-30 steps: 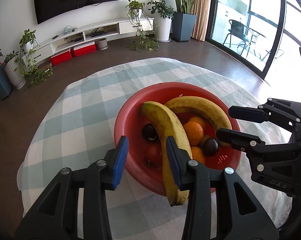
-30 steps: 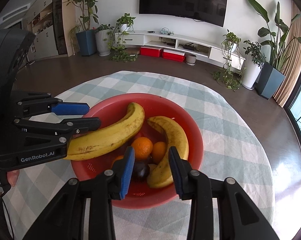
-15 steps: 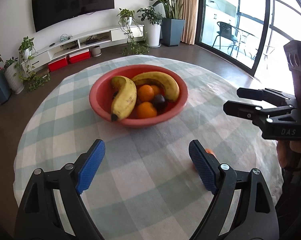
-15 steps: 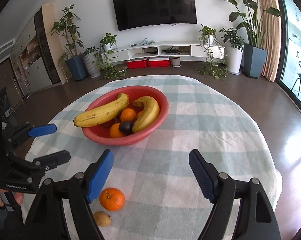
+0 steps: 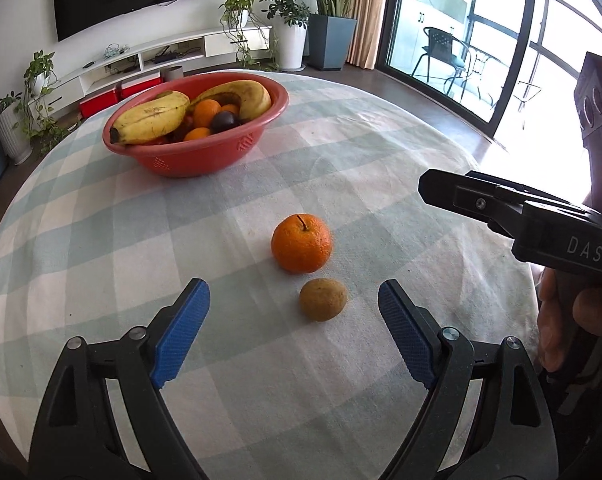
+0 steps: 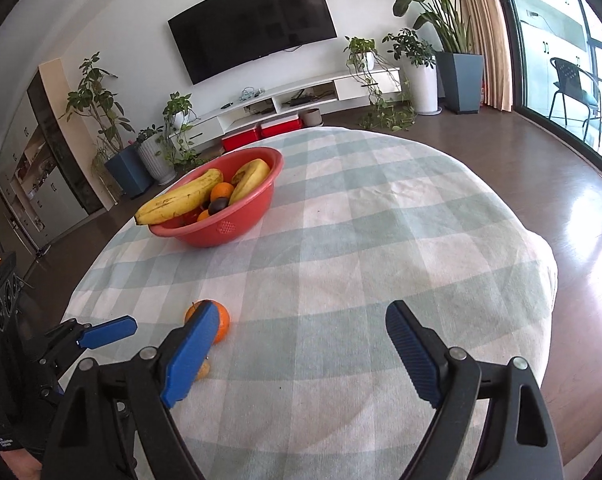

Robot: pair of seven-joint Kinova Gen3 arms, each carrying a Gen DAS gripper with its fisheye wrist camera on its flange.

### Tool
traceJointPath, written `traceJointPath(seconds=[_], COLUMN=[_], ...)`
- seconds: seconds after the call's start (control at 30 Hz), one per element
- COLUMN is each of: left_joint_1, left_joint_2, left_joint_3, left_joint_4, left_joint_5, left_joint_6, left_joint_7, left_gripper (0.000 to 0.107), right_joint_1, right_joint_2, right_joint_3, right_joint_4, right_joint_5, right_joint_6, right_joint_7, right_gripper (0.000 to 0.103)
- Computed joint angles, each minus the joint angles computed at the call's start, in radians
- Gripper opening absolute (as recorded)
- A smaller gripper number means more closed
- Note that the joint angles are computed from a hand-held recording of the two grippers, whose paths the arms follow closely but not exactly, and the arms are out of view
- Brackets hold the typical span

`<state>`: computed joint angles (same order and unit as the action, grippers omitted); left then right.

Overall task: Organize fruits
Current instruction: 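Withdraw both tools from the bowl toward the orange and kiwi, then grasp the brown kiwi with the left tool and lift it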

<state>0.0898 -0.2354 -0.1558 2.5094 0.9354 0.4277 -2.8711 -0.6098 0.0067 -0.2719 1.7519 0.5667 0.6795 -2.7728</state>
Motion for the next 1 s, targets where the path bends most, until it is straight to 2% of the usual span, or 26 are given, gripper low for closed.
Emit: traceJointPath(seconds=[0.03,0.1,0.13,0.2,0.33,0.4,0.5,0.67,0.87,1.0], left_joint_1=[0.002,0.008,0.005,0.017,0.04,0.047,0.053,0.075,0.106,0.094], left_joint_2=[0.007,0.023,0.029,0.046,0.06,0.072,0.087,0.088,0.088,0.086], left_joint_3=[0.014,0.029,0.049,0.053,0.058,0.068,0.084,0.075,0.054,0.042], left_joint_4=[-0.001,-0.003,-0.005,-0.007,-0.006,-0.01,-0.015,-0.012,-0.004,-0.002], left_joint_5=[-0.002,-0.008,-0.026,-0.03,-0.019,-0.031,-0.072,-0.075,-0.033,0.001], left_joint_6=[-0.012,-0.024,-0.04,-0.058,-0.093,-0.105,-0.116,-0.129,-0.137,-0.12], left_joint_7=[0.014,0.031,0.061,0.082,0.097,0.119,0.168,0.17,0.114,0.07], left_gripper=[0.084,0.07,0.068,0.064,0.064,0.056,0.05,0.045,0.028,0.027], right_joint_1=[0.002,0.003,0.002,0.003,0.007,0.007,0.004,0.001,-0.004,-0.006], right_joint_2=[0.001,0.0,-0.002,-0.002,-0.004,-0.002,0.0,0.001,0.003,0.004], right_joint_3=[0.002,0.003,0.002,0.001,0.002,0.001,-0.001,0.0,-0.001,0.0], right_joint_4=[0.002,0.004,0.008,0.01,0.02,0.018,0.016,0.015,0.016,0.016], right_joint_5=[-0.007,-0.004,0.005,0.005,-0.005,-0.006,0.0,0.001,0.008,0.01], right_joint_6=[-0.003,-0.002,-0.006,-0.013,-0.026,-0.027,-0.023,-0.02,-0.015,-0.014], right_joint_7=[0.0,-0.003,-0.009,-0.004,0.0,0.004,0.007,0.004,0.006,0.004], right_gripper=[0.087,0.087,0.087,0.087,0.087,0.087,0.087,0.087,0.084,0.084])
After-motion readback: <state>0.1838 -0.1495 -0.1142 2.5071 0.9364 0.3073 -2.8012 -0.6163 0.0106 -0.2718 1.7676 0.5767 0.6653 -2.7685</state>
